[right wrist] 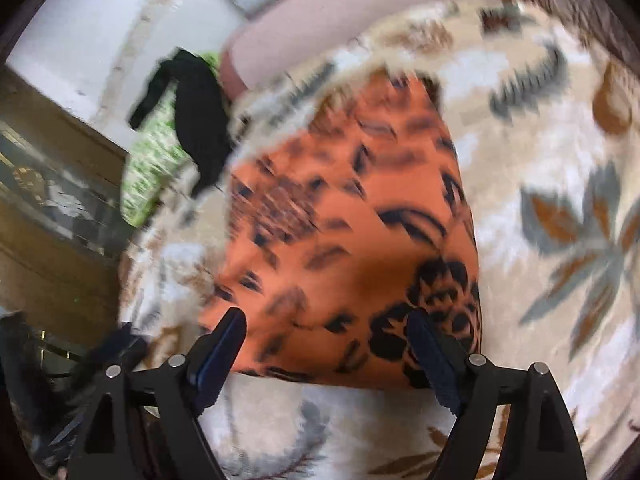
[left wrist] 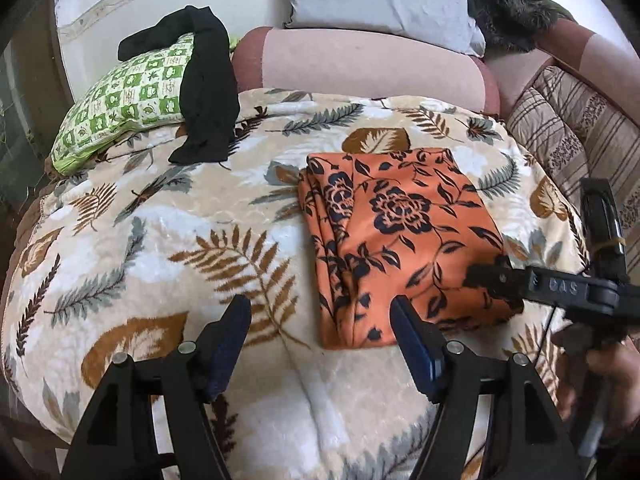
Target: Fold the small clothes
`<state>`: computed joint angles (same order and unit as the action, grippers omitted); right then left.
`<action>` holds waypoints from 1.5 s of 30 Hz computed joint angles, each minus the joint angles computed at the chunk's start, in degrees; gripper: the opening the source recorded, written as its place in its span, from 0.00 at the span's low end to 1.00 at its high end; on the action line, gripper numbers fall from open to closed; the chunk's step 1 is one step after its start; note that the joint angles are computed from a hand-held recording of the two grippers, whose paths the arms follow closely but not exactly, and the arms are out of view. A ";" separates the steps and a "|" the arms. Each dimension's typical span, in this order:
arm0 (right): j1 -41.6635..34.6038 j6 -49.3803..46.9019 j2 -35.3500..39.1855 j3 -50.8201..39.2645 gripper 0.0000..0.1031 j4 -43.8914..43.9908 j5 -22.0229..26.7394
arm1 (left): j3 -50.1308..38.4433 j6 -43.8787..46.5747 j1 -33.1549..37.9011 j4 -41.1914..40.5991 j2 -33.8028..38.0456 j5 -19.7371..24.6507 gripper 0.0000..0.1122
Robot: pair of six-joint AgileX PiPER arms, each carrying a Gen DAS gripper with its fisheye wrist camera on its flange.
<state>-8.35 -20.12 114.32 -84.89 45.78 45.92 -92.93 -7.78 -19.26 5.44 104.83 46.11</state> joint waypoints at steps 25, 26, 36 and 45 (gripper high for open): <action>25.97 55.48 -39.45 26.75 0.96 -69.68 -2.43 | 15.61 -13.36 -3.55 10.03 -14.13 -4.23 0.85; 26.31 56.35 -39.07 26.40 0.96 -70.32 -2.13 | 15.72 -13.81 -3.76 10.43 -14.25 -4.29 0.85; 26.02 57.60 -37.11 24.07 0.96 -71.26 -2.85 | 13.94 -15.88 -5.11 12.01 -14.58 -4.01 0.85; 24.02 55.33 -36.14 22.60 0.97 -69.81 -3.53 | 9.55 -16.24 -6.15 12.23 -11.90 -0.46 0.85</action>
